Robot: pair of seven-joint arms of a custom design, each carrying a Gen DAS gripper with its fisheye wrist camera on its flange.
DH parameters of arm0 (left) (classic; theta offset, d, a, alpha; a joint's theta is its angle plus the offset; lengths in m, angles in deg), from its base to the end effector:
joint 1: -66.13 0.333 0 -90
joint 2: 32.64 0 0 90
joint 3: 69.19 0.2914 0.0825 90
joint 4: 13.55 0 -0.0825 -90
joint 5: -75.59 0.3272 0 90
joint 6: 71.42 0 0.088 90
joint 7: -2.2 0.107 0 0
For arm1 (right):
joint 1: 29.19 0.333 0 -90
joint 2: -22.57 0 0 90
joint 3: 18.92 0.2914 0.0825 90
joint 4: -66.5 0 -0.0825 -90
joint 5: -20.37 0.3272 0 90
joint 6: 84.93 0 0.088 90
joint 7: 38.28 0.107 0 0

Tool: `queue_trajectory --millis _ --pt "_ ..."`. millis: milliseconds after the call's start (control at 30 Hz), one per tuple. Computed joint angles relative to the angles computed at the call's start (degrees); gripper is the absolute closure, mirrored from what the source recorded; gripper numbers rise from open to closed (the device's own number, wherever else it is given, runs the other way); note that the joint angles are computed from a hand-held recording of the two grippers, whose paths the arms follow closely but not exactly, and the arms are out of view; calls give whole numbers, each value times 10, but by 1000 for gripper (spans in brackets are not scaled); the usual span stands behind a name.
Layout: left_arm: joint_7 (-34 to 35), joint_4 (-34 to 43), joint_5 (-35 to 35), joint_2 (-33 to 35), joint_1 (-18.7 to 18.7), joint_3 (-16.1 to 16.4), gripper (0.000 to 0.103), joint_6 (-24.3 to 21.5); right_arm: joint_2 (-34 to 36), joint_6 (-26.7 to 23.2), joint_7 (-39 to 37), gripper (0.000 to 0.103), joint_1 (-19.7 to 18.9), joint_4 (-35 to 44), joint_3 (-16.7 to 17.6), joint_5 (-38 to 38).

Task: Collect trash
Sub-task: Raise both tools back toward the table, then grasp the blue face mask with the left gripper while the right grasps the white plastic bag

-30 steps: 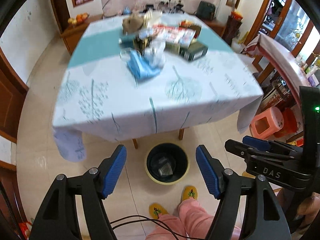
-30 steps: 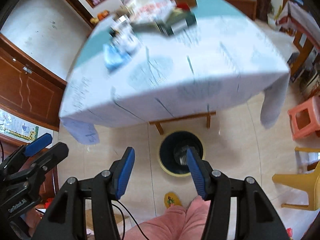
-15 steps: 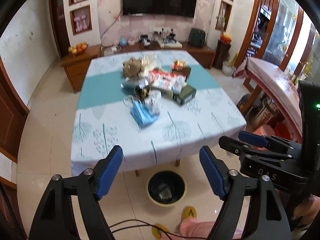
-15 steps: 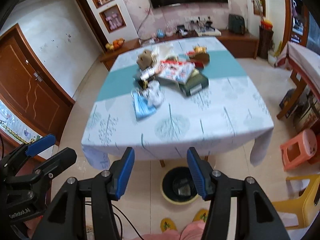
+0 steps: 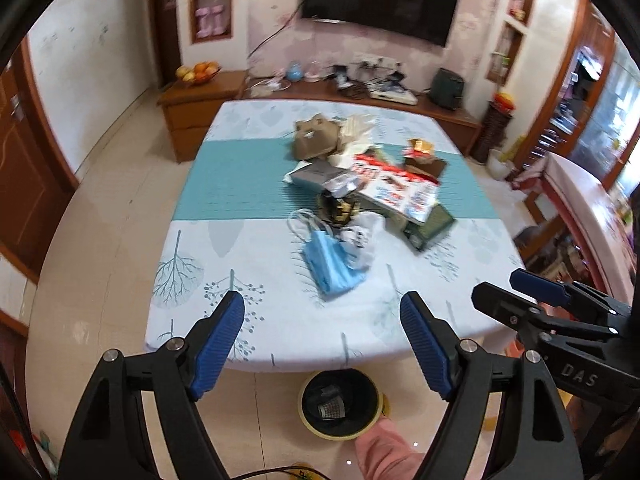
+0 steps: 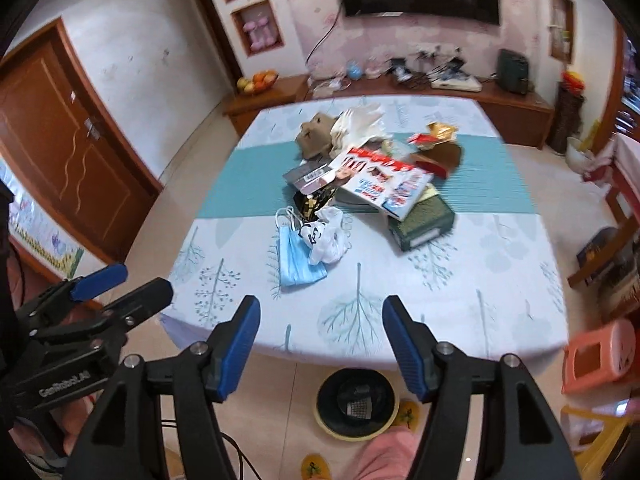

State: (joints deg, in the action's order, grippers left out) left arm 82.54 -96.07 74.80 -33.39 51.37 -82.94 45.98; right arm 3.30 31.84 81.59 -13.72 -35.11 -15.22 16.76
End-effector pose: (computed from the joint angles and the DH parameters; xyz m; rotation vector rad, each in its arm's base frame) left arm 0.4601 -0.2522 0.7180 -1.6120 2.2503 -0.8063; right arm 0.4035 0.1437 0.7220 -1.6618 1.9770 -0.3855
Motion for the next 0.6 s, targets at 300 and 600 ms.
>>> queue_trajectory --millis 300,600 --pt "-128 192 95 185 -53 22 24 -98 175 4 -195 39 -25 101 -47 131" --pt "-202 312 113 286 -93 55 24 -165 306 -46 -294 39 -76 204 -18 199"
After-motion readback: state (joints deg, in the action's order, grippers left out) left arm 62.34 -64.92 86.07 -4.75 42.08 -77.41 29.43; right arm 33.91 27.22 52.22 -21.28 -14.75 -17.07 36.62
